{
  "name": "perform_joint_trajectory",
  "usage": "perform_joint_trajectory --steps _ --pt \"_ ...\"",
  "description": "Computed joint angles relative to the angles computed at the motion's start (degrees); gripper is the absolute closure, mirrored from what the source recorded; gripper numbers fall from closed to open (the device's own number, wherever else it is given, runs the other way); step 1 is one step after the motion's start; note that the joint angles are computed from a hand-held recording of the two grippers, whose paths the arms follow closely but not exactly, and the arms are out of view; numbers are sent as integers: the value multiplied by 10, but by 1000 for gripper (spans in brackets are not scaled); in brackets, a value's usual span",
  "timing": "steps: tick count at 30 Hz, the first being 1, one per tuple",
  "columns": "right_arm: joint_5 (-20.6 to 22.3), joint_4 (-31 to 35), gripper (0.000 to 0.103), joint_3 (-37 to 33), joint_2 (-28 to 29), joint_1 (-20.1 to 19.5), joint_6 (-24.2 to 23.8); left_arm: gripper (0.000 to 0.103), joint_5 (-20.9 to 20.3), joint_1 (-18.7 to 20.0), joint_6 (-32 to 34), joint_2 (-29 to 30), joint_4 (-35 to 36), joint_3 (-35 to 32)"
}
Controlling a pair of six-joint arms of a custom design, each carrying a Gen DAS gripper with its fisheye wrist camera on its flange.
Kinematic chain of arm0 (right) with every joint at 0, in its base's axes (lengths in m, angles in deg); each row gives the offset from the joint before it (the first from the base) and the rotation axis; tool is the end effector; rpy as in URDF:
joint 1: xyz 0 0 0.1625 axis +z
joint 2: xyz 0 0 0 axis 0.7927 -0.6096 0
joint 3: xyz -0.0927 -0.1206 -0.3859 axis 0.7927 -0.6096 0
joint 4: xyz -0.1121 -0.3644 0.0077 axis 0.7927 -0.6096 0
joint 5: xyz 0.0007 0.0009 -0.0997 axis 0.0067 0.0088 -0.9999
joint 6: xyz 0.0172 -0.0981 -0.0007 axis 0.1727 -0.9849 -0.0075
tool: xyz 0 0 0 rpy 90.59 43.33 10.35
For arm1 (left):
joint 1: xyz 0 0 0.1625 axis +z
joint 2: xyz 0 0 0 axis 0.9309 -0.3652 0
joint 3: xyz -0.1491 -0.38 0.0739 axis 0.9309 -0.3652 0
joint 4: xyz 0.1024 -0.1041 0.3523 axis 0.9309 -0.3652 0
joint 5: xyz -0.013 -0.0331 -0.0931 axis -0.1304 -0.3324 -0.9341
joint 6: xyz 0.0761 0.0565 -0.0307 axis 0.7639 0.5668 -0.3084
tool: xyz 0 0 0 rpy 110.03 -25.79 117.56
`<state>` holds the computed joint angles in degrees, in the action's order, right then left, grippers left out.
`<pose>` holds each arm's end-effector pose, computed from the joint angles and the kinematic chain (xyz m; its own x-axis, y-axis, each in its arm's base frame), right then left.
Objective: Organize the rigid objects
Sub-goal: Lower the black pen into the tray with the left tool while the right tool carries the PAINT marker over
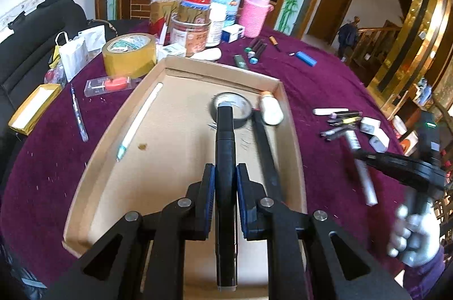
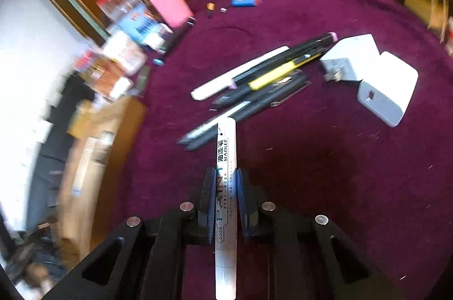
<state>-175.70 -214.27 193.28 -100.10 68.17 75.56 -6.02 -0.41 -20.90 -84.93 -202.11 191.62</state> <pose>0.2922 -0.3660 0.0108 -0.9147 0.3290 0.2349 0.0501 0.6690 -0.7416 0.0084 -0.4476 0.3802 -0.7744 0.4086 -0.4831 0.5890 0.7443 -0.3148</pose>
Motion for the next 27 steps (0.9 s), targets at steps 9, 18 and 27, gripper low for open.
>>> perform_joint_trajectory --steps 9,18,27 --pt "134 29 87 -86 10 25 -35 89 32 30 -17 137 35 -118" --pt "234 257 86 -304 105 2 -48 85 -6 62 -22 154 40 -160" --pt "134 416 84 -463 176 -2 -76 46 -88 62 24 43 -3 -109"
